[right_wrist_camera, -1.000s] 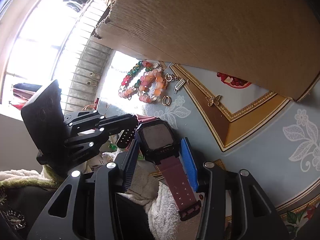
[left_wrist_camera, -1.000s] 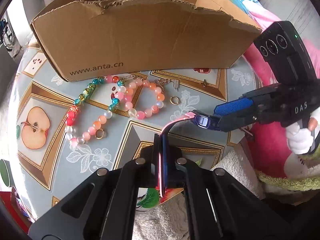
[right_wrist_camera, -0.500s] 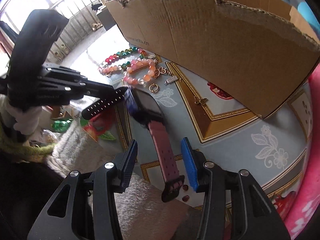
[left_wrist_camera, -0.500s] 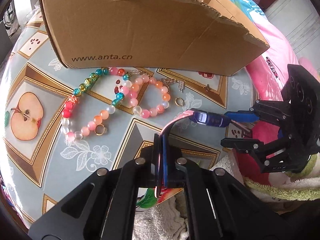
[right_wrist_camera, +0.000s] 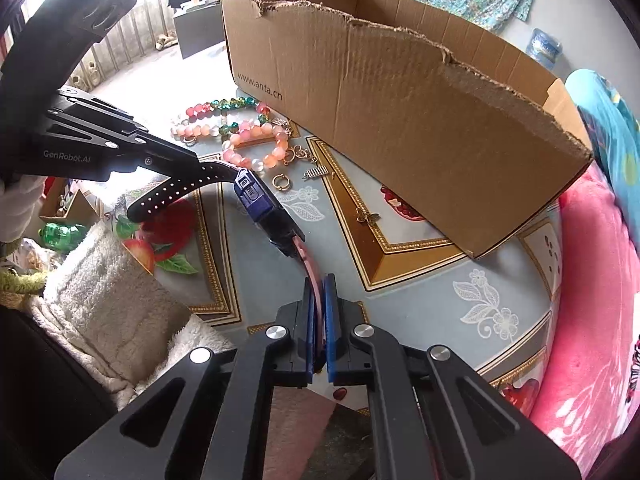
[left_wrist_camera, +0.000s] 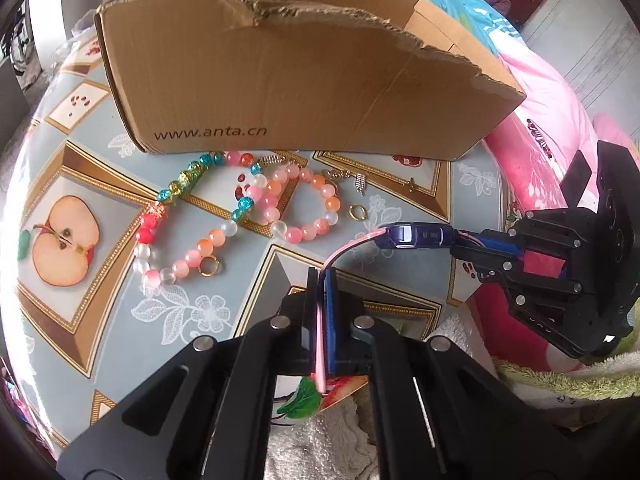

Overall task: Organize jewelry
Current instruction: 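Lift the navy smartwatch with the left gripper and carry it over the box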

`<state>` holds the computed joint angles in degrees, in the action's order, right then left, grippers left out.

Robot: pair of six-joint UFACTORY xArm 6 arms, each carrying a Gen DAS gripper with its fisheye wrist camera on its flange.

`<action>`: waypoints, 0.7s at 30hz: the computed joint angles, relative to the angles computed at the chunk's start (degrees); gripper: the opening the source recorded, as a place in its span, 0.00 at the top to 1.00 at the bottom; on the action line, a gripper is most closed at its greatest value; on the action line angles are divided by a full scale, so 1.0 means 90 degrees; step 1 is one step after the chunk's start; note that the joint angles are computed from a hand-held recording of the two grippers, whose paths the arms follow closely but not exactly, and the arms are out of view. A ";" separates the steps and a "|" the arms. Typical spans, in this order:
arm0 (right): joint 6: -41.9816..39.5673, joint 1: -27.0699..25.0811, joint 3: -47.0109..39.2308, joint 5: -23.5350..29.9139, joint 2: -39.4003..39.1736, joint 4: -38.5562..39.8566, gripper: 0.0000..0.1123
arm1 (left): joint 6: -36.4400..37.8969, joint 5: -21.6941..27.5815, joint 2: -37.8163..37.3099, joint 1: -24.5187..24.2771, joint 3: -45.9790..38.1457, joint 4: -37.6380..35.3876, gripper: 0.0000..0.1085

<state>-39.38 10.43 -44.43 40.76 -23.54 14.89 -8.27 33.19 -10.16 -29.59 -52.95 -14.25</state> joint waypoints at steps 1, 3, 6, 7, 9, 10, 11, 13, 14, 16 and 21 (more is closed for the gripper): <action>0.0086 0.0009 -0.0031 0.0062 -0.0070 -0.0023 0.96 | 0.0028 -0.0031 -0.0099 -0.0006 0.0032 -0.0019 0.97; 0.0224 0.0046 -0.0179 0.0267 -0.0197 -0.0022 0.96 | 0.0117 -0.0077 -0.0353 0.0010 0.0078 -0.0082 0.98; 0.0426 0.0147 -0.0539 0.0580 -0.0314 0.0153 0.96 | 0.0298 -0.0111 -0.0732 0.0101 0.0019 -0.0057 0.98; 0.0416 0.0103 -0.0755 0.0746 -0.0296 0.0289 0.96 | 0.0439 -0.0097 -0.0802 0.0162 -0.0073 -0.0147 0.98; 0.0425 0.0051 -0.1277 0.0973 -0.0108 0.0524 0.96 | 0.0767 -0.0057 -0.0825 0.0306 -0.0397 -0.0260 0.98; 0.0427 0.0018 -0.1576 0.1085 0.0065 0.0657 0.96 | 0.0930 -0.0054 -0.0773 0.0377 -0.0593 -0.0294 0.98; 0.0403 -0.0060 -0.1966 0.1294 0.0311 0.0852 0.96 | 0.1092 -0.0036 -0.0661 0.0461 -0.0849 -0.0328 0.98; 0.0530 -0.0165 -0.2789 0.1681 0.0959 0.1083 0.96 | 0.1407 0.0045 -0.0331 0.0621 -0.1420 -0.0464 0.98; 0.0614 -0.0228 -0.3289 0.1906 0.1371 0.1138 0.96 | 0.1563 0.0072 -0.0101 0.0686 -0.1740 -0.0515 0.98; 0.0885 -0.0326 -0.4322 0.2404 0.2242 0.1102 0.96 | 0.1638 0.0274 0.0497 0.0813 -0.2494 -0.0403 0.98; 0.1768 -0.0532 -0.7187 0.4029 0.4659 0.1048 0.96 | 0.1612 0.1440 0.2459 0.1094 -0.4844 -0.0171 0.98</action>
